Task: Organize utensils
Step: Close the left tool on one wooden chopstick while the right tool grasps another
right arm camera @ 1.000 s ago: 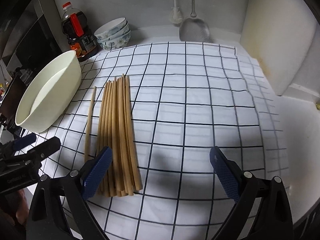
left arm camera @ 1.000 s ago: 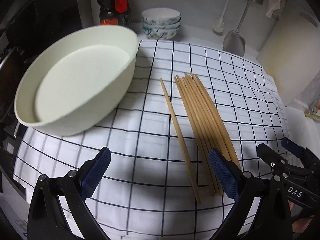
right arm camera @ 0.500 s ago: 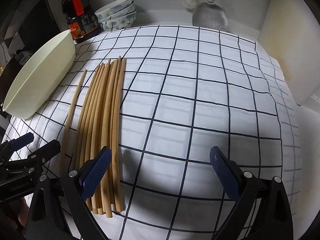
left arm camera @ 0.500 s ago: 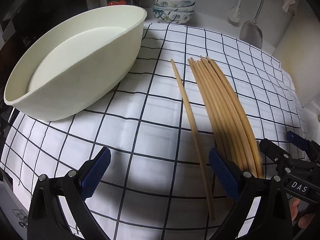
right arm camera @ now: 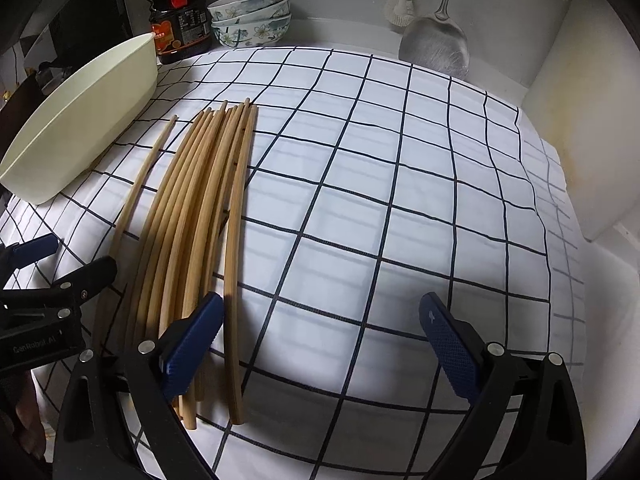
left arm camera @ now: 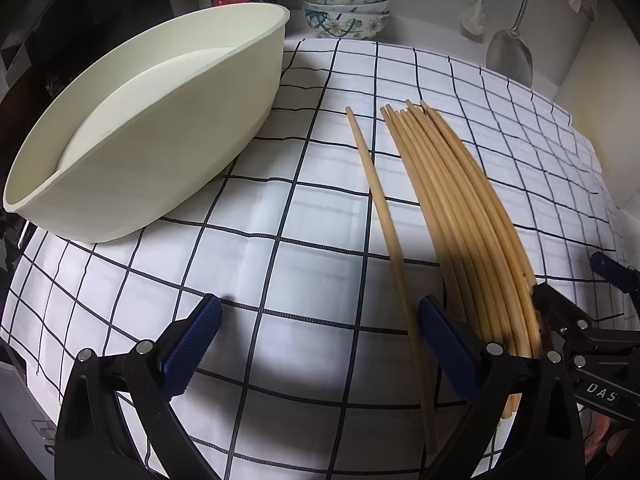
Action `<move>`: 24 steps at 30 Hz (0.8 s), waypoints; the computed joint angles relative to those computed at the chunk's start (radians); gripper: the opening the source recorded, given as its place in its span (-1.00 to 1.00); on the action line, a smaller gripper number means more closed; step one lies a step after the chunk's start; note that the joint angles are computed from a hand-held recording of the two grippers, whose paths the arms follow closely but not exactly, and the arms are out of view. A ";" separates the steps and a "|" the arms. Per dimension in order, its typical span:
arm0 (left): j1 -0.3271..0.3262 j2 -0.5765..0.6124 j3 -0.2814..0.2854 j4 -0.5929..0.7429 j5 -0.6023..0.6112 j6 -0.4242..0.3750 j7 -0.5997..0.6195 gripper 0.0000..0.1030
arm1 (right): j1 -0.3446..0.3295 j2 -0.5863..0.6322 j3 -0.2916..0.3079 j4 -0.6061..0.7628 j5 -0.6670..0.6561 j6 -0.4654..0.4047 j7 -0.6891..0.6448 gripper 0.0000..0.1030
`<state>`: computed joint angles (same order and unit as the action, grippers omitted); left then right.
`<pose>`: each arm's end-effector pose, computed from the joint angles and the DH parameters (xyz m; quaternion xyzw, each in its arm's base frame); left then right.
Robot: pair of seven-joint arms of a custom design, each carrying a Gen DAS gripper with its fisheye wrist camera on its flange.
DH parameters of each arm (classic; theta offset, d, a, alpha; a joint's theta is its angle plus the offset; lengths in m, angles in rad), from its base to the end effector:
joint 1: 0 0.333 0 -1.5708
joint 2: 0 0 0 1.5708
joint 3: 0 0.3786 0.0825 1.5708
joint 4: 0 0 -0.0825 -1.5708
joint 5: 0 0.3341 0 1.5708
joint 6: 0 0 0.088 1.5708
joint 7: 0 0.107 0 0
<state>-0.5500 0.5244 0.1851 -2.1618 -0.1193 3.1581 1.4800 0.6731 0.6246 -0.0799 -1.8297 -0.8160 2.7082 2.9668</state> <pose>0.5682 -0.2188 0.3057 -0.6138 0.7517 -0.1883 0.1511 0.5343 0.4011 0.2974 -0.6584 0.7076 -0.2034 0.1564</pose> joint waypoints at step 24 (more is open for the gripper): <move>-0.011 0.009 -0.024 0.034 -0.038 0.027 0.070 -0.86 | 0.009 0.041 -0.035 0.056 0.021 0.093 -0.083 -0.82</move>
<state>-0.5608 0.5333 0.1606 -2.1282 -0.1568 3.1853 1.5503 0.6819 0.6658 -0.1146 -1.7740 -0.7947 2.8009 2.8835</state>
